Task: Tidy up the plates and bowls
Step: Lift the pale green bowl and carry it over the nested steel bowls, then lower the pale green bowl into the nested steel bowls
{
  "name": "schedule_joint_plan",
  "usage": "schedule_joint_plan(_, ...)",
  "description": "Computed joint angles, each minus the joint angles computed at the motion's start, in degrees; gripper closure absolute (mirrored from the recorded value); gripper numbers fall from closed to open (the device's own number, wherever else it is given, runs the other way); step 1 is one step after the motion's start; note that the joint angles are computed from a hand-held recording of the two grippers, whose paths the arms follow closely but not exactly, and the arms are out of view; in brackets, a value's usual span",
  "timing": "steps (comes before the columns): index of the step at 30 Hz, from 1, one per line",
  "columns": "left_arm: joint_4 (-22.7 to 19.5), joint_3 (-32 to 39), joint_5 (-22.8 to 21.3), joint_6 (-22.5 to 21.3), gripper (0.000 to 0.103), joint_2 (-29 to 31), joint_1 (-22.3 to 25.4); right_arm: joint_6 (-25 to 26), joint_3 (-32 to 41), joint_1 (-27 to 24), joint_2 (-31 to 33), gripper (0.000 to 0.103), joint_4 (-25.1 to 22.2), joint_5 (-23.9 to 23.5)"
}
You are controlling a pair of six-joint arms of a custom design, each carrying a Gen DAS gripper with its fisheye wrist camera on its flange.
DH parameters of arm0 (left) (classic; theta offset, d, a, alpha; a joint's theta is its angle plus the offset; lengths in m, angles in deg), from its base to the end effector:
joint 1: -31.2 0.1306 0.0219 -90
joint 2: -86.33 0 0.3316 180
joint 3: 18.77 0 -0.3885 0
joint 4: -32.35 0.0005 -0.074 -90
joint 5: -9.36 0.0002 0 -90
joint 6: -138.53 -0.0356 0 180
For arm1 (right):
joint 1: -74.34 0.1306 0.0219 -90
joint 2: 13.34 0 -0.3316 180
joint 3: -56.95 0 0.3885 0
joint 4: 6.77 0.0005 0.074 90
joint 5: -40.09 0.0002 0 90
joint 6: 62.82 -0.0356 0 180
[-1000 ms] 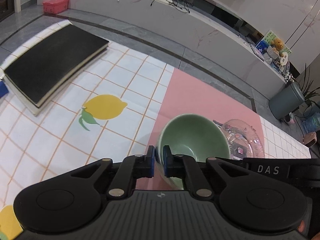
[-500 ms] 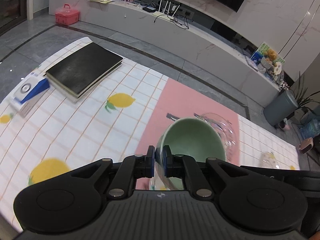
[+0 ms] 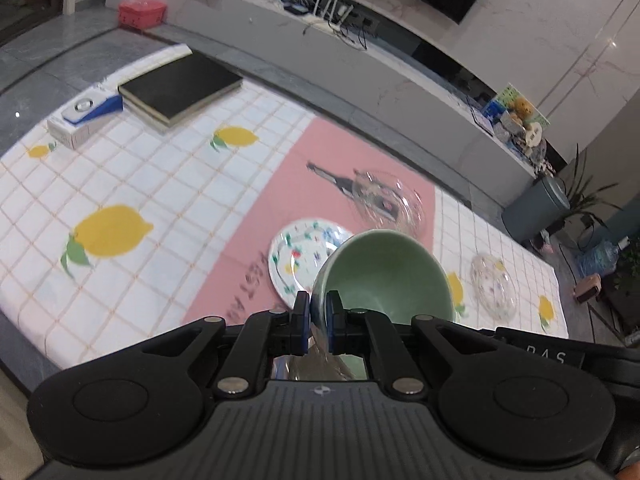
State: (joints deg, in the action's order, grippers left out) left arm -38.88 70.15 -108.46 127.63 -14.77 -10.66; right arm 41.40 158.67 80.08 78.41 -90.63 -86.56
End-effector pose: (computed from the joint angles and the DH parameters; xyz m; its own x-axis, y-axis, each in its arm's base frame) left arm 0.3022 -0.2491 0.4310 -0.5386 -0.6835 -0.4927 -0.5610 0.7272 -0.3956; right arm 0.4386 0.0649 0.4307 -0.8664 -0.2852 -0.4099 -0.4724 0.7342 0.4878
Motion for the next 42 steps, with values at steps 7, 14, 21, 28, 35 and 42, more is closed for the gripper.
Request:
schedule_joint_plan(7,1.2,-1.2,3.3,1.5,0.095,1.4,-2.3,2.4,-4.7,-3.2,-2.3,0.095,-0.9,1.4)
schedule_joint_plan(14,1.5,-1.9,6.1,0.9,0.095,3.1,-2.3,2.5,-7.7,-3.3,-2.9,0.095,1.3,3.3)
schedule_joint_plan(21,-1.8,1.4,5.3,-3.4,0.095,6.6,-2.6,1.9,-9.1,-3.5,-2.4,0.095,2.7,3.3)
schedule_joint_plan(28,-3.9,2.6,6.1,-6.2,0.095,8.5,-2.2,1.9,-9.5,-2.7,-1.8,0.095,2.7,4.2)
schedule_joint_plan(35,-5.4,3.5,6.2,-8.1,0.094,9.6,-1.9,2.4,-9.3,-1.9,-0.9,0.096,2.5,5.2)
schedule_joint_plan(42,-6.1,4.3,6.0,-9.3,0.094,10.9,-1.6,2.3,-9.0,-1.4,-0.1,0.096,2.7,6.1)
